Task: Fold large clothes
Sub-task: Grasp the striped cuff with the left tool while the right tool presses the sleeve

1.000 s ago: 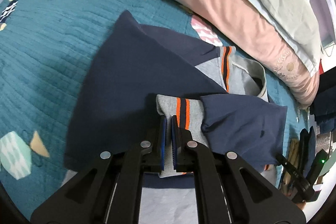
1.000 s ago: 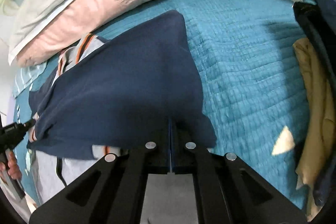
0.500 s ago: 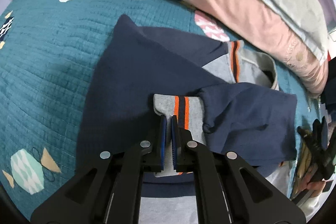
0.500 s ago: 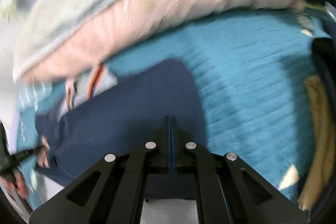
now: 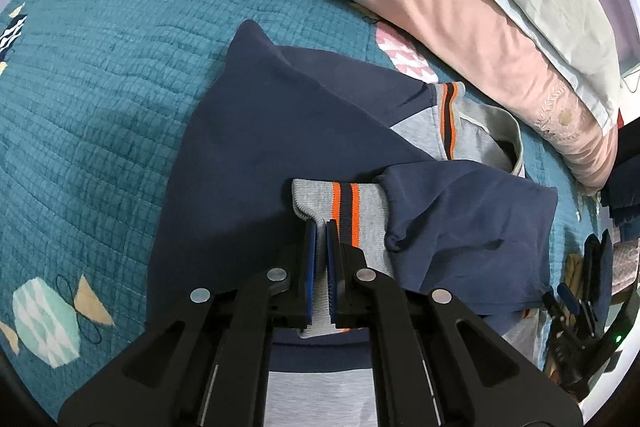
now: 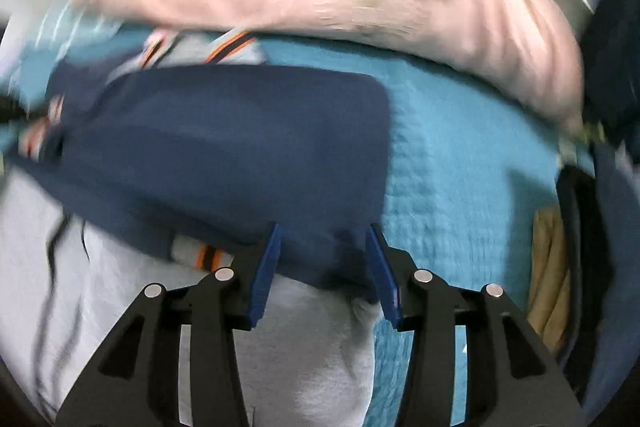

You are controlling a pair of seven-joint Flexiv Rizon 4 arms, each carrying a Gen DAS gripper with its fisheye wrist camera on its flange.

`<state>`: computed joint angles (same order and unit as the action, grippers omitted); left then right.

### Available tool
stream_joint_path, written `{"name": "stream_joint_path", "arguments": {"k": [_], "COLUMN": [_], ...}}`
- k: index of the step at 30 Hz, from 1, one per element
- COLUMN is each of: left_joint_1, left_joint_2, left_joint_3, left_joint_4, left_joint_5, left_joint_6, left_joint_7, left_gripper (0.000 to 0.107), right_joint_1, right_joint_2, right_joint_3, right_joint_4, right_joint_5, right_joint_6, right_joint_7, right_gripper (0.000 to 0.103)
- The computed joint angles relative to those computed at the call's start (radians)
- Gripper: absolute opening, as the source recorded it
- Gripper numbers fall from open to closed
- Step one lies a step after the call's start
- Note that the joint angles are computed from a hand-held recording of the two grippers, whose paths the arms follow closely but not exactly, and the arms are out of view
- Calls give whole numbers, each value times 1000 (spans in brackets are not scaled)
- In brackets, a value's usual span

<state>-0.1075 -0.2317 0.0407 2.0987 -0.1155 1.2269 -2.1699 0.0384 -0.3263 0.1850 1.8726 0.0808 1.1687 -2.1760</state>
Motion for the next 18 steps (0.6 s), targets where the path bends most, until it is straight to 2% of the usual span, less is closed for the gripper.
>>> {"name": "stream_joint_path", "arguments": {"k": [2, 5, 9, 11, 12, 14, 16, 18], "left_joint_1": [5, 5, 4, 0, 1, 10, 34, 18], "left_joint_2": [3, 6, 5, 7, 7, 7, 10, 2], "left_joint_3": [-5, -4, -3, -2, -5, -22, -70, -66], "left_joint_4": [7, 6, 4, 2, 3, 14, 44, 35], "left_joint_5": [-13, -13, -16, -7, -11, -45, -147, -152], "left_joint_6": [3, 1, -3, -5, -8, 9, 47, 48], "left_joint_7": [8, 8, -1, -6, -2, 20, 93, 95], "left_gripper": [5, 5, 5, 5, 5, 5, 5, 5], "right_joint_1": [-8, 6, -8, -41, -50, -44, -45, -79], "right_joint_2": [9, 17, -13, -41, -48, -61, -56, -40], "right_joint_3": [18, 0, 10, 51, 56, 24, 3, 10], "right_joint_4": [22, 76, 66, 7, -28, -81, -89, -111], "right_joint_5": [-16, -71, -78, -12, 28, 69, 74, 126], "right_joint_6": [19, 128, 111, 56, 16, -33, -50, -123], "right_joint_7": [-90, -142, -165, -177, -149, -41, 10, 30], "right_gripper": [42, 42, 42, 30, 3, 2, 2, 2]}}
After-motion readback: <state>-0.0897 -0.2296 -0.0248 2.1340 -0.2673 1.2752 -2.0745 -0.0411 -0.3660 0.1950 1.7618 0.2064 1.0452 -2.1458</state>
